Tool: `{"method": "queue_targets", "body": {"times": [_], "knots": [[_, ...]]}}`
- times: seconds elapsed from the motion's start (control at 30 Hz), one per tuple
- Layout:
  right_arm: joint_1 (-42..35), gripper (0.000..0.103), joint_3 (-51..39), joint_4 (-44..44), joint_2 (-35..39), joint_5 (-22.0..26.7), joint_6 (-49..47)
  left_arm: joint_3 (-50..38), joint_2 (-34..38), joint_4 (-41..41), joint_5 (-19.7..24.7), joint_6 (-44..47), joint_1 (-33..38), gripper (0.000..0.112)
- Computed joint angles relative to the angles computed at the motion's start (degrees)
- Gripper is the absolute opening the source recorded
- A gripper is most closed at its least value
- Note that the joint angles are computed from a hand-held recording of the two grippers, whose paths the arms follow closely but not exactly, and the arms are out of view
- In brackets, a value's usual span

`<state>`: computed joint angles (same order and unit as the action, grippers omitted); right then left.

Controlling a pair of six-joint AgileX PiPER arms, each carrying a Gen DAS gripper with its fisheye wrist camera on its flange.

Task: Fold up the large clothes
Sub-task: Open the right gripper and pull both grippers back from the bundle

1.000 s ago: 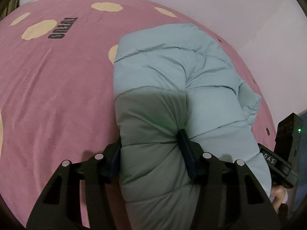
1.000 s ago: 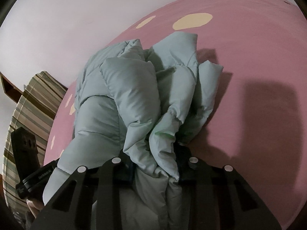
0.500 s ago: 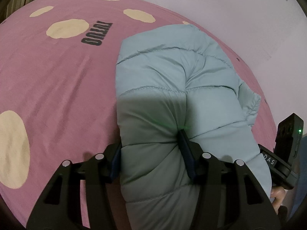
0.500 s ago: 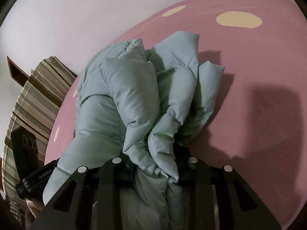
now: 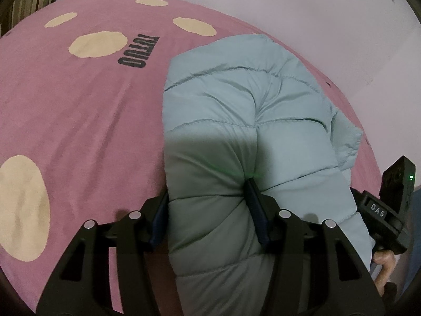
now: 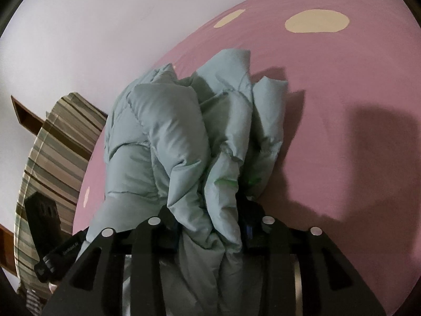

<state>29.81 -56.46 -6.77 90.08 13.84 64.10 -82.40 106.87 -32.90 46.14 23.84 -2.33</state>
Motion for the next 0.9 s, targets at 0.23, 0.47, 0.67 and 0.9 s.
{"method": "queue_targets", "body": {"times": [0.23, 0.47, 0.67, 0.9], "knots": [[0.78, 0.050, 3.30, -12.73, -4.33, 2.26, 16.20, 2.34, -3.00, 4.44, -3.10, -2.28, -1.26, 0.062], [4.86, 0.058, 5.08, -27.63, -9.69, 10.58, 35.06, 5.07, -6.70, 8.51, -5.78, -5.49, -1.51, 0.073], [12.13, 0.058, 3.27, -32.19, -13.35, 25.69, 42.29, 9.16, -11.74, 15.15, -9.73, -9.41, -3.25, 0.079], [26.71, 0.060, -7.13, -35.72, -10.41, 50.90, 44.90, 15.20, -20.30, 22.42, -12.45, -15.26, -5.06, 0.084]]}}
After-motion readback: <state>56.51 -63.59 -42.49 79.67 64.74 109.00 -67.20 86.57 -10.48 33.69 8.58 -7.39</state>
